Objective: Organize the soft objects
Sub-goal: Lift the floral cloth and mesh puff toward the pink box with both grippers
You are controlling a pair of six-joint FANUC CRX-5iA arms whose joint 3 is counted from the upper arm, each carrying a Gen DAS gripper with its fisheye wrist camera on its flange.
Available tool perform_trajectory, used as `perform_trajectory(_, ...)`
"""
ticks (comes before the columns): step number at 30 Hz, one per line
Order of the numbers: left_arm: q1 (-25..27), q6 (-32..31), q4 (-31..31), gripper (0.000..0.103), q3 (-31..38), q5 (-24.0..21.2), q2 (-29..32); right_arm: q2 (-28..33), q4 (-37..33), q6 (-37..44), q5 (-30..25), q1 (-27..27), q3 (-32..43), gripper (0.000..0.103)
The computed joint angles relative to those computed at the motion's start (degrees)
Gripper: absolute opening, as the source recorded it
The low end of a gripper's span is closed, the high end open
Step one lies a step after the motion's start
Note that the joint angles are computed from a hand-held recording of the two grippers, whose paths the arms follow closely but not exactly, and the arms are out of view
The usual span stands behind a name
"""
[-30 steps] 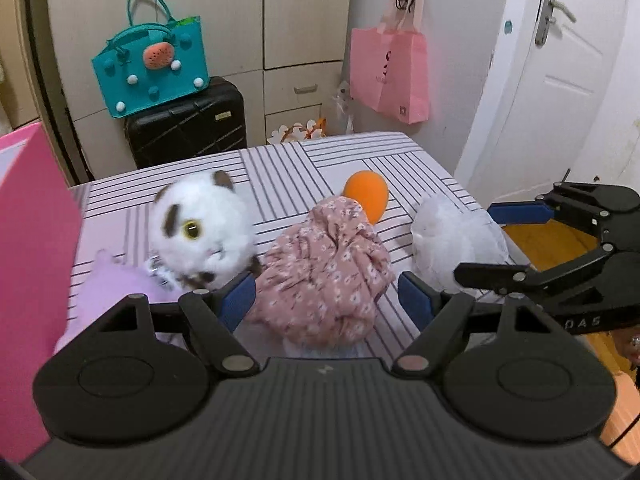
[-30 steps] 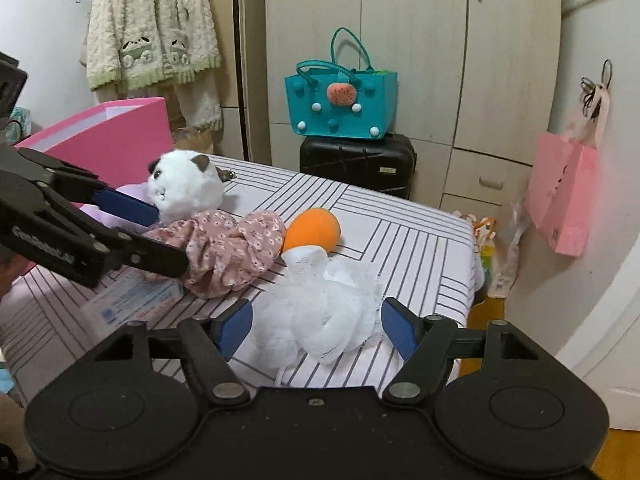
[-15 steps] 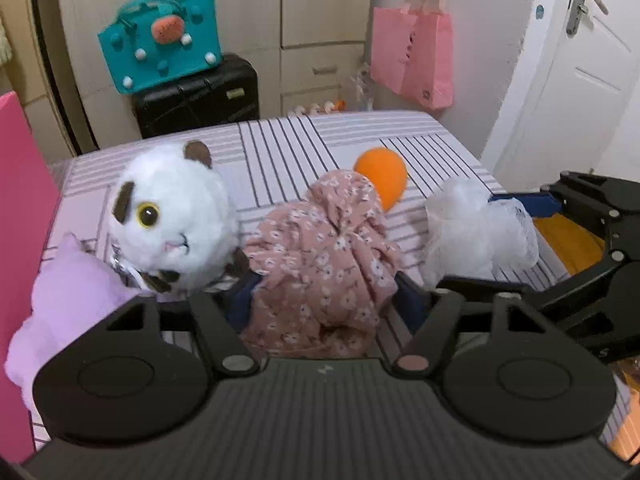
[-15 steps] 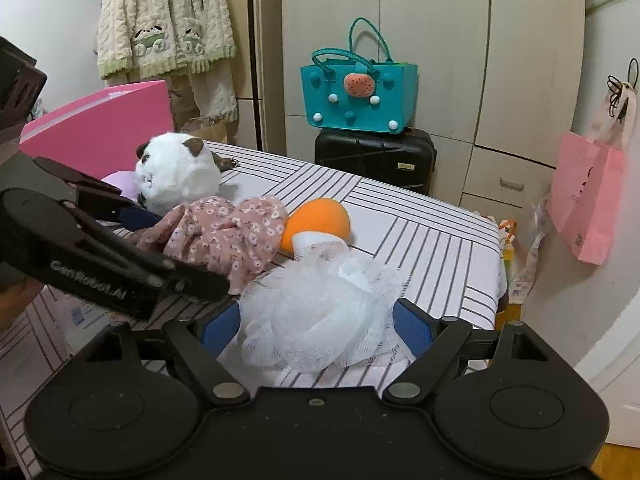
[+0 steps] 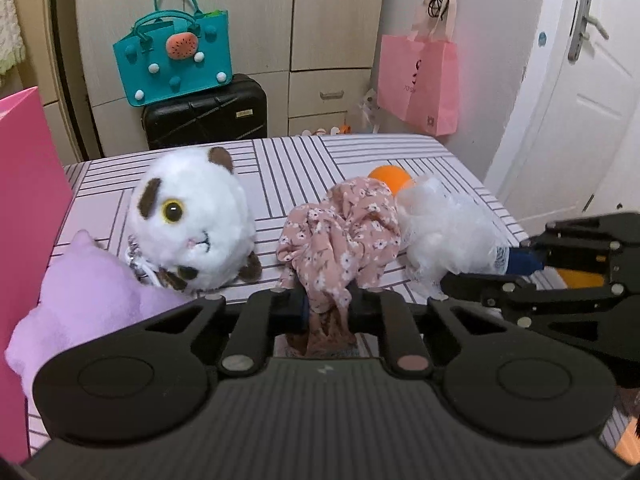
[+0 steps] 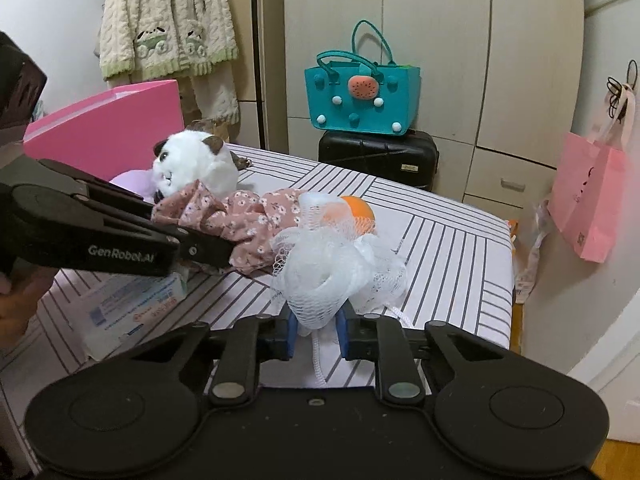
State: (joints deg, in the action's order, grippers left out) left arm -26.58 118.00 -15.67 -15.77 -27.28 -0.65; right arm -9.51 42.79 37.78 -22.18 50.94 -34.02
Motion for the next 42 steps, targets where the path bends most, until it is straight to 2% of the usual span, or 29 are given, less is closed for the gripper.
perform_trajectory(5, 0.5, 1.4, -0.3, 0.013, -2.0, 2.2, -2.5, -1.4, 3.8, -5.3, -0.6, 0.5, -1.5, 0.021)
perform_trajectory(15, 1.2, 3.3, -1.8, 0.014, -5.8, 2.8, -9.8, -5.4, 7.9, -10.7, -3.5, 2.9, -3.1, 0.020)
perform_trajectory(17, 2.3, 1.0, 1.3, 0.014, -8.0, 3.6, -12.2, -6.5, 7.9, -10.9, -4.3, 3.7, -3.0, 0.020)
perform_trajectory(19, 4.3, -6.2, 8.4, 0.014, -11.1, 5.0, -14.7, -7.4, 6.5, -9.8, -5.3, 4.9, -2.3, 0.020)
perform_trajectory(24, 7.2, -24.3, 24.0, 0.014, -16.4, 3.5, -19.9, -8.8, -0.9, -2.3, -8.4, 8.4, 1.9, 0.020)
perform_trajectory(27, 8.6, -31.6, 30.0, 0.014, -18.3, 0.8, -22.9, -9.0, -6.5, 2.6, -10.4, 10.6, 5.5, 0.020)
perform_trajectory(29, 9.2, -32.3, 29.2, 0.014, -18.6, -0.7, -25.1, -8.4, -13.7, 7.5, -12.9, 11.7, 9.6, 0.021)
perform_trajectory(32, 10.0, -30.7, 26.7, 0.014, -18.6, -3.6, -28.5, -7.9, -18.8, 11.9, -12.9, 12.9, 12.7, 0.020)
perform_trajectory(36, 14.5, -37.0, 34.0, 0.014, -21.5, -7.3, -34.2, -6.3, -21.3, 16.3, -13.1, 14.8, 16.3, 0.020)
perform_trajectory(42, 23.3, -44.4, 40.9, 0.014, -23.2, -14.8, -42.4, -2.0, -24.7, 24.7, -13.6, 16.3, 23.9, 0.021)
